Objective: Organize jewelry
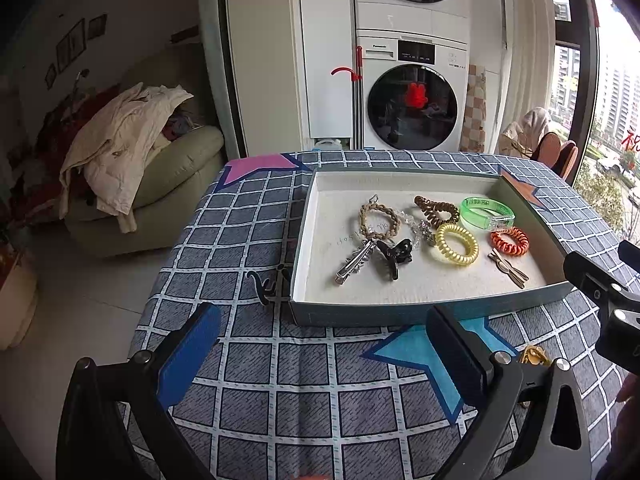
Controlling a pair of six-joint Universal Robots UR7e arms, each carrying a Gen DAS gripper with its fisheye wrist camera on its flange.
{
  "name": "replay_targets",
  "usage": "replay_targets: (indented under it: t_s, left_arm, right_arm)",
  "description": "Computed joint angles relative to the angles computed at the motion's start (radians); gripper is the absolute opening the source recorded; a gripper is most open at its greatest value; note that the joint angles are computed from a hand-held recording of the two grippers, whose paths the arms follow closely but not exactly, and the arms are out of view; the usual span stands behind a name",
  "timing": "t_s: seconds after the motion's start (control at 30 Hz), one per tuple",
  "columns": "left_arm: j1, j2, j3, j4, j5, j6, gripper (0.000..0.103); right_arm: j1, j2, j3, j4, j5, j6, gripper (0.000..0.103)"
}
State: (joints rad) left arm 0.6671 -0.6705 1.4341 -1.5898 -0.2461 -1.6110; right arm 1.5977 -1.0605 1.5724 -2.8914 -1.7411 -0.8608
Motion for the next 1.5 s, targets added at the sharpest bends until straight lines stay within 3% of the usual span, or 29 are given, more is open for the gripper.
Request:
replay_targets:
  t_s: [0.13,0.4,1.5]
  left_arm:
    - [-0.009,0.006,-0.007,0.055,0.020,-0.046,0.103]
    - [-0.025,0.033,-0.066,0.294,0.060,-0.237,0.103]
    - [-0.025,0.023,-0.031,0.163,0.044,-0.173,0.103]
  right_arm:
    - [-0.006,-0.020,0.034,-0.050,0.025,-0.016,0.103]
    - [-0.020,-0.039,0.060,-0.078,0.034,-0.008,0.103]
    - [-0.015,-0.048,0.076,-0.086,0.037,-0.001,0.103]
